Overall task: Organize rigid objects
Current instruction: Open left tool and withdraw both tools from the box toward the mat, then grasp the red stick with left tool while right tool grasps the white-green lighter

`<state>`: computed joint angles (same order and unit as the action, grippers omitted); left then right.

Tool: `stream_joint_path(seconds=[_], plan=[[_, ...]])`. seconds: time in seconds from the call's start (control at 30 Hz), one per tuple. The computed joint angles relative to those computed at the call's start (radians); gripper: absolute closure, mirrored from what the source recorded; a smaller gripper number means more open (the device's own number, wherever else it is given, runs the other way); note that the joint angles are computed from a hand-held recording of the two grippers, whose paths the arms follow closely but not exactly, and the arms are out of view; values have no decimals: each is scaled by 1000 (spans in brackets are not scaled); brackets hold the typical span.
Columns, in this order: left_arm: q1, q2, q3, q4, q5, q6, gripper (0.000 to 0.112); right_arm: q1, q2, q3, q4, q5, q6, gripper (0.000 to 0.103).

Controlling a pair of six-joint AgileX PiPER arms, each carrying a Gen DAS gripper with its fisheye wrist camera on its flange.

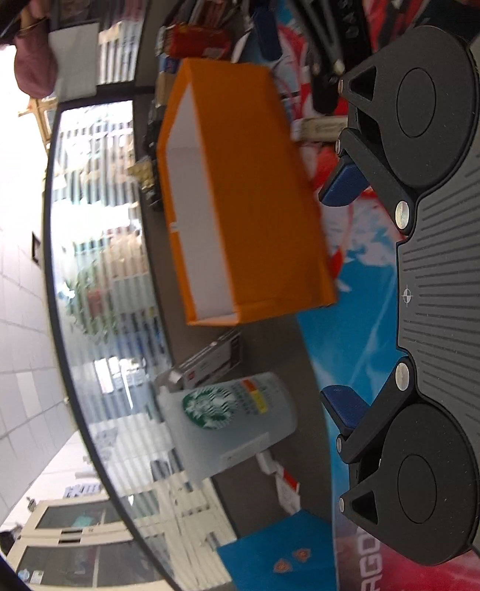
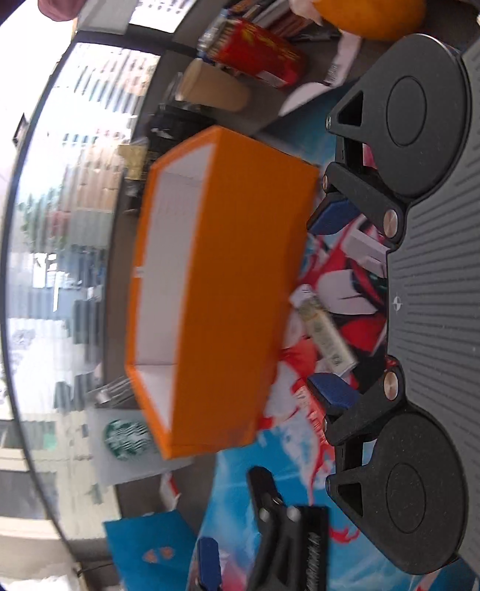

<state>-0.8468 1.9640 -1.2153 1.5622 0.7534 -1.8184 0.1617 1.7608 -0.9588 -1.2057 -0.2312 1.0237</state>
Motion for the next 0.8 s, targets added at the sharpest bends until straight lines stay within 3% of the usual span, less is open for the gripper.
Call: stream_joint_path(seconds=[0.1,0.27,0.37,0.5,0.63,0.8], plan=[[-4,22,10,25,-33,7,9,10,34,-15,44,2,-3,22],[3,48,7,75,-105,-3,9,33,87,-75,-75,23,156,17],[12,74,-32,23,-115,61,9,66,116,-116,-112,74,210,15],[37,91,-74,-69,-173,161,9,91,154,-161,-290,135,388,14],[54,102,-103,-115,-200,200,9,74,164,-172,-350,112,445,11],[106,89,-100,-175,-339,210,12,35,156,-165,-386,70,459,18]])
